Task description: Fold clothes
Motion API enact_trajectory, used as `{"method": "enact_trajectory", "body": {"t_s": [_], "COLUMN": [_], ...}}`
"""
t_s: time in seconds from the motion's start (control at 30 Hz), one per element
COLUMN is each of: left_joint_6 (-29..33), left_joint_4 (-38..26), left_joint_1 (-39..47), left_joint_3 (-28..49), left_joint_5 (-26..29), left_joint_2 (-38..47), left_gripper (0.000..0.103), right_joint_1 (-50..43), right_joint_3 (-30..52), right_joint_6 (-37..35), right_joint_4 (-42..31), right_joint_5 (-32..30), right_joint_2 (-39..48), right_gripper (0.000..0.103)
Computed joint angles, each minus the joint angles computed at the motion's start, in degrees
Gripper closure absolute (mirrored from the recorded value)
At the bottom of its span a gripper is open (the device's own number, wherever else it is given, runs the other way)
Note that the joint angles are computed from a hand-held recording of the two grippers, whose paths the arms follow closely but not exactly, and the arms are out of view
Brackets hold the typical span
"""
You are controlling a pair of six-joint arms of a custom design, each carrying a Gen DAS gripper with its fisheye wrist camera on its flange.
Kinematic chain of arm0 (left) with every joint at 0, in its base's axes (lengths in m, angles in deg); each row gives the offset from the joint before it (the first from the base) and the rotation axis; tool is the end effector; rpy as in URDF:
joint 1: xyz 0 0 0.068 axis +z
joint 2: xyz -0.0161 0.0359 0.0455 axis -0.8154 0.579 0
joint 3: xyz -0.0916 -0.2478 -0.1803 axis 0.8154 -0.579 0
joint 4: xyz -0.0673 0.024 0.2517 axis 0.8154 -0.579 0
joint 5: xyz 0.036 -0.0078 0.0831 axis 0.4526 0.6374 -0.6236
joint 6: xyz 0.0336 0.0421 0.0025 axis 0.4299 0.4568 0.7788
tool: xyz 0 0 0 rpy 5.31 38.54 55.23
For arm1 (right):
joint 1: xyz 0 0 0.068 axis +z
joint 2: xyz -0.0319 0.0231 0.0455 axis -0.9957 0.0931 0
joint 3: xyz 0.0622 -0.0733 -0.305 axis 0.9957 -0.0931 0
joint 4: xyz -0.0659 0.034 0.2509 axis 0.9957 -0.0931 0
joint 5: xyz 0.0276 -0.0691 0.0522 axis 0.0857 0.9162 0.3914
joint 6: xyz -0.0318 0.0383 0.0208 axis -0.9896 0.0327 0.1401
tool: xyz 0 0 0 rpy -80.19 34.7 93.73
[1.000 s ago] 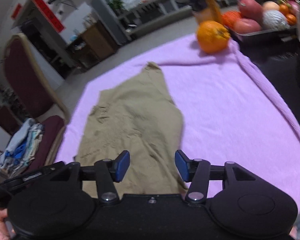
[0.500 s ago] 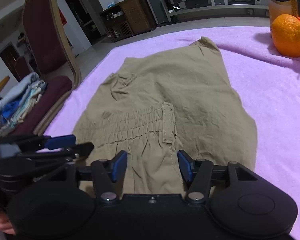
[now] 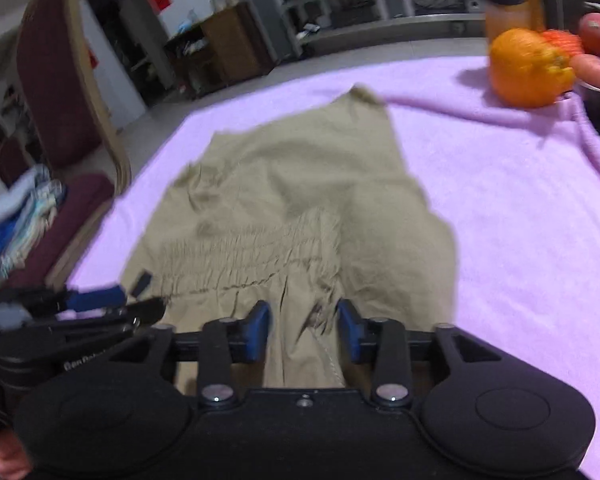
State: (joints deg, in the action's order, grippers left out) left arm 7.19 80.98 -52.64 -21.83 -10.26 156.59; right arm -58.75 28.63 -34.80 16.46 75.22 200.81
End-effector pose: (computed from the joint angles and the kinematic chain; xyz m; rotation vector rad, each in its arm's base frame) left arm 0.2845 0.0132 0.0505 0.0733 2.3768 0.1910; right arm 0.2487 0.1250 0.0482 -0.1031 2.3747 0.5494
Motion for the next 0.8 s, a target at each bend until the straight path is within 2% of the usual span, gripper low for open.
{"method": "enact_trajectory", "body": {"t_s": [0.03,0.1,0.17,0.2,0.23,0.3,0.37,0.4,0.47,0.5,0.53,0.57,0.63,0.7,0.77,0.8], "left_joint_6": [-0.67,-1.61,-0.95,-0.17,0.77,3.04,4.77,5.52,7.36,7.90,7.79,7.42,6.18,4.55,1.75,0.34], "left_joint_4": [-0.29,-2.34,-4.47,-4.71,-4.01,-2.80,-1.11,1.11,9.06,12.46,13.61,13.17,9.44,3.97,-2.26,-3.77], "left_joint_1": [1.34,4.94,7.82,8.46,8.36,6.66,2.83,1.00,-2.29,-3.21,-2.91,-2.20,0.98,5.19,11.30,14.43], "left_joint_3": [-0.94,-2.71,-4.59,-5.72,-7.04,-8.50,-8.18,-8.63,-11.36,-12.55,-13.17,-13.26,-12.45,-11.15,-10.67,-11.22], "left_joint_5": [1.31,6.30,10.64,11.67,11.59,8.82,1.22,-2.19,-7.59,-9.27,-9.24,-8.58,-4.98,-0.10,7.01,10.50], "left_joint_2": [-1.34,-4.85,-8.03,-8.98,-9.30,-8.07,-3.02,-0.86,2.42,3.89,4.20,3.73,1.43,-1.71,-6.63,-8.92], "left_gripper": [0.056,0.057,0.058,0.063,0.068,0.069,0.067,0.060,0.058,0.058,0.058,0.058,0.054,0.054,0.061,0.064], "right_joint_1": [-0.52,-2.29,-4.46,-5.29,-5.24,-2.94,1.08,3.58,7.94,8.53,9.11,9.41,5.62,-2.17,-6.03,-7.04], "right_joint_3": [-2.68,-8.19,-11.97,-13.51,-13.93,-13.26,-11.08,-9.77,-7.31,-7.71,-8.07,-8.37,-8.39,-8.81,-11.20,-13.07], "right_joint_6": [0.63,1.54,1.34,0.89,-0.50,-3.82,-7.47,-9.29,-12.60,-13.29,-13.97,-14.35,-10.69,-6.67,-3.89,-2.91], "right_joint_4": [2.43,7.67,10.19,11.21,10.96,8.96,5.22,3.08,-0.24,1.48,3.34,5.09,5.03,3.01,4.39,7.39], "right_joint_5": [0.44,0.20,-2.34,-3.78,-5.20,-5.77,-4.45,-2.54,3.14,7.10,11.05,14.84,19.30,12.98,8.71,6.57], "right_joint_2": [-1.74,-4.85,-6.83,-7.40,-7.31,-6.44,-5.16,-4.13,-1.81,-0.29,1.40,3.06,4.09,2.19,-0.34,-1.02], "right_gripper": [0.036,0.034,0.055,0.078,0.082,0.082,0.082,0.082,0.080,0.082,0.093,0.099,0.095,0.094,0.093,0.093]}}
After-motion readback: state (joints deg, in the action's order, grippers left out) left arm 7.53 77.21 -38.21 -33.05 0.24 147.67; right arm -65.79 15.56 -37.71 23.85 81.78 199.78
